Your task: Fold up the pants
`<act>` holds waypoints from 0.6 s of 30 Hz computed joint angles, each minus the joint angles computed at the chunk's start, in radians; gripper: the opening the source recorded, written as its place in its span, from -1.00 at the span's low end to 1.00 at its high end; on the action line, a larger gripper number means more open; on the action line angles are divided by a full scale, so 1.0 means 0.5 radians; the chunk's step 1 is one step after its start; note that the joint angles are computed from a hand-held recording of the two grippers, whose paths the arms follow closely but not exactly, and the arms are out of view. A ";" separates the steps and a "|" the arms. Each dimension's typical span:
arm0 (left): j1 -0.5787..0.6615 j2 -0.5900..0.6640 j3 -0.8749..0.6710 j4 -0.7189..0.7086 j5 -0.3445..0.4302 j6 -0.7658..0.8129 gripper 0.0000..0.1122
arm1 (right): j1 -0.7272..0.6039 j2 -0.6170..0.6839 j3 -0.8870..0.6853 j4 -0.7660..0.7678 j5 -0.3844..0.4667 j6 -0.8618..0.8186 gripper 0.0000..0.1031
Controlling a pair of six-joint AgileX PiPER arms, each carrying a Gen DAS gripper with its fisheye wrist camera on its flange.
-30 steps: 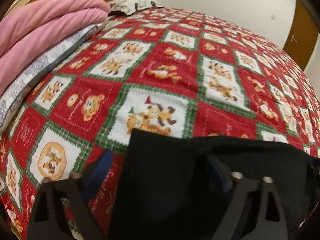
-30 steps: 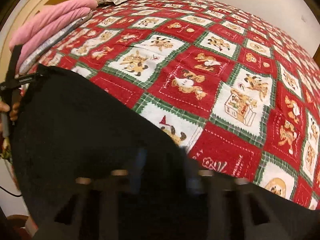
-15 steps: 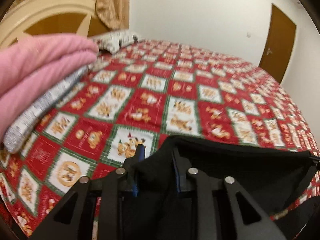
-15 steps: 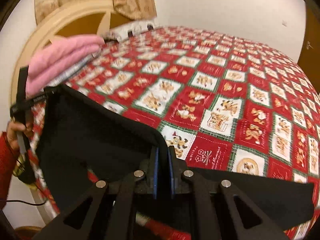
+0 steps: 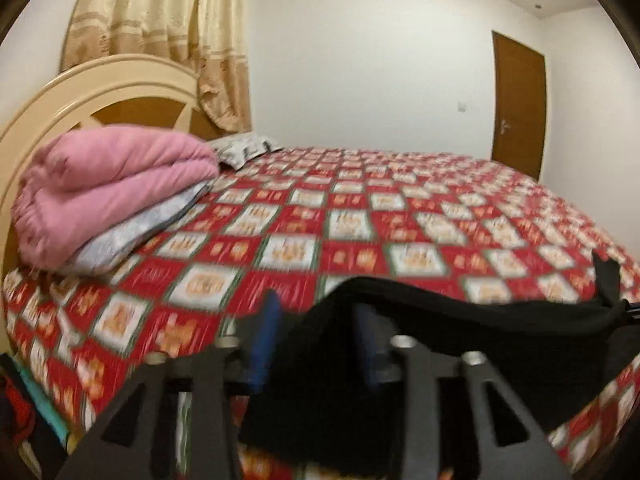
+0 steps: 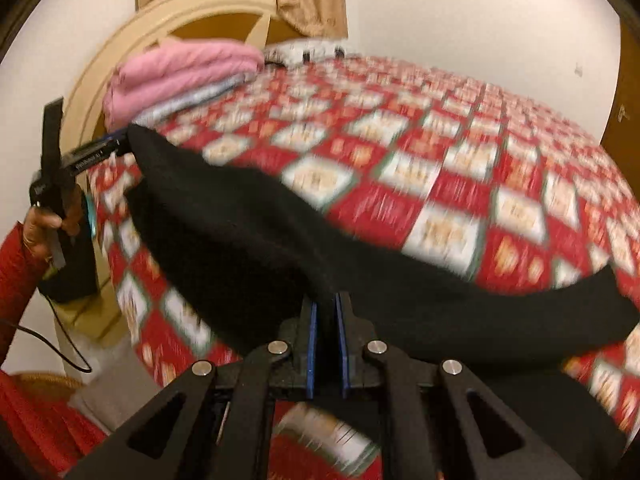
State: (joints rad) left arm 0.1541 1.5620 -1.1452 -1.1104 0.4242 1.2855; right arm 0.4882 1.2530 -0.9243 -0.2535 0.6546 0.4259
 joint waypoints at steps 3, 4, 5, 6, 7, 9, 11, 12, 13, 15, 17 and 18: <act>-0.031 -0.007 0.215 0.016 -0.241 0.049 0.31 | 0.135 0.085 0.196 -0.256 -0.081 0.409 -0.70; -0.039 0.015 0.244 0.147 -0.293 -0.059 0.32 | 0.172 0.090 0.237 -0.318 -0.090 0.524 -0.62; -0.036 0.032 0.256 0.320 -0.310 -0.214 0.38 | 0.222 0.074 0.281 -0.437 -0.115 0.690 -0.50; -0.021 0.047 0.268 0.443 -0.320 -0.330 0.40 | 0.256 0.034 0.306 -0.483 -0.124 0.776 -0.36; -0.003 0.034 0.292 0.487 -0.326 -0.376 0.41 | 0.273 -0.001 0.324 -0.450 -0.148 0.782 0.05; 0.061 -0.001 0.355 0.442 -0.342 -0.339 0.65 | 0.276 -0.074 0.339 -0.251 -0.185 0.634 0.48; 0.129 -0.042 0.396 0.499 -0.377 -0.422 0.72 | 0.358 -0.115 0.307 -0.230 -0.093 0.610 0.48; 0.171 -0.054 0.387 0.559 -0.373 -0.509 0.72 | 0.409 -0.127 0.278 -0.275 -0.031 0.646 0.48; 0.181 -0.070 0.385 0.649 -0.381 -0.623 0.72 | 0.458 -0.143 0.256 -0.328 -0.004 0.701 0.48; 0.204 -0.114 0.385 0.708 -0.410 -0.733 0.72 | 0.448 -0.191 0.204 -0.301 -0.027 0.664 0.48; 0.191 -0.155 0.346 0.688 -0.395 -0.766 0.72 | 0.381 -0.181 0.107 -0.216 -0.105 0.582 0.48; 0.156 -0.157 0.292 0.777 -0.363 -0.889 0.72 | 0.343 -0.152 0.055 -0.177 -0.168 0.549 0.48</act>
State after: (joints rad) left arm 0.2320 1.4833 -0.9994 -0.7218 0.2428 0.8408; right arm 0.6598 1.1769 -0.8968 -0.3422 0.5704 0.7005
